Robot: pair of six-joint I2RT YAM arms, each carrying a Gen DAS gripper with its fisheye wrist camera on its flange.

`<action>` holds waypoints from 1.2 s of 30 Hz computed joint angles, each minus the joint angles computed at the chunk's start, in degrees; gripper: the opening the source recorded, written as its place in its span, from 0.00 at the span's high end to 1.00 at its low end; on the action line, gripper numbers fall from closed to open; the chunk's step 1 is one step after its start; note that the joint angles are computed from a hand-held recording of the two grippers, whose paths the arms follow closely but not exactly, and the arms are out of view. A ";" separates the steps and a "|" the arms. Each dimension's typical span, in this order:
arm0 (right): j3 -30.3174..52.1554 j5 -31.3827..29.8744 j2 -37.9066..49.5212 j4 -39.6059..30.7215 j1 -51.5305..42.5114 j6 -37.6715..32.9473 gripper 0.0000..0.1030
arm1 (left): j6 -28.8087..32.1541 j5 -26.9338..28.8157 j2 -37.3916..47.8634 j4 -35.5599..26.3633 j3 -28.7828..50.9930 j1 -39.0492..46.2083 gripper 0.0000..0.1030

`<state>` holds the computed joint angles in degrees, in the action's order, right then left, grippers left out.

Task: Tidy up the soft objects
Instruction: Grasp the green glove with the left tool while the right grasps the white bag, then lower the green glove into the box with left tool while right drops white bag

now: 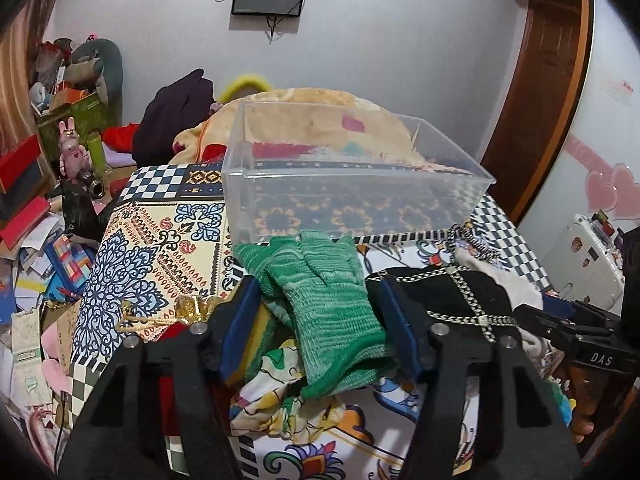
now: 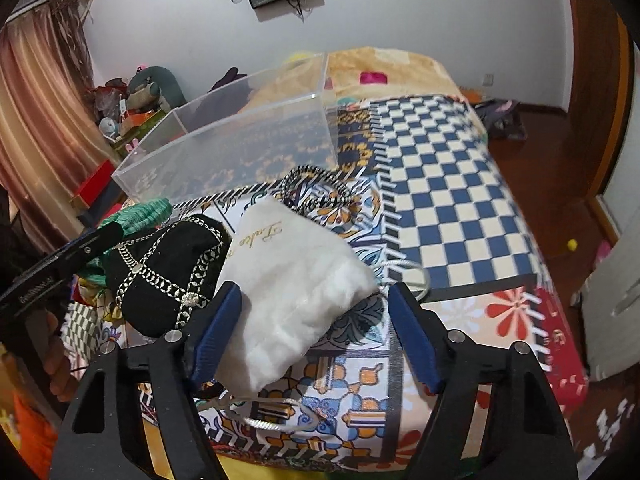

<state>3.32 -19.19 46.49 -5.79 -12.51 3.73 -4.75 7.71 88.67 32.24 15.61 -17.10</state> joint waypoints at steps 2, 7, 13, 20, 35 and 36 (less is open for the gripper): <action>-0.03 -0.45 1.81 1.38 0.42 0.05 0.40 | 0.09 0.06 0.57 0.73 -0.09 0.26 0.49; -0.21 2.34 -1.12 0.20 4.42 1.77 0.66 | 0.94 1.89 1.11 0.50 0.02 1.39 0.79; 0.52 6.89 -5.74 -2.97 7.11 2.18 0.88 | 1.62 4.94 -0.70 -0.52 -0.76 3.23 0.93; 1.99 7.51 -14.92 -9.80 6.01 1.25 0.91 | 2.21 5.95 -9.88 -4.07 -2.75 4.14 0.94; 9.32 11.44 -17.90 -7.89 10.34 3.39 0.91 | 2.79 7.17 -22.59 -12.79 1.29 5.72 0.94; 9.66 12.59 -16.66 -6.35 11.64 3.83 0.91 | 2.91 7.24 -22.45 -12.75 1.70 5.91 0.94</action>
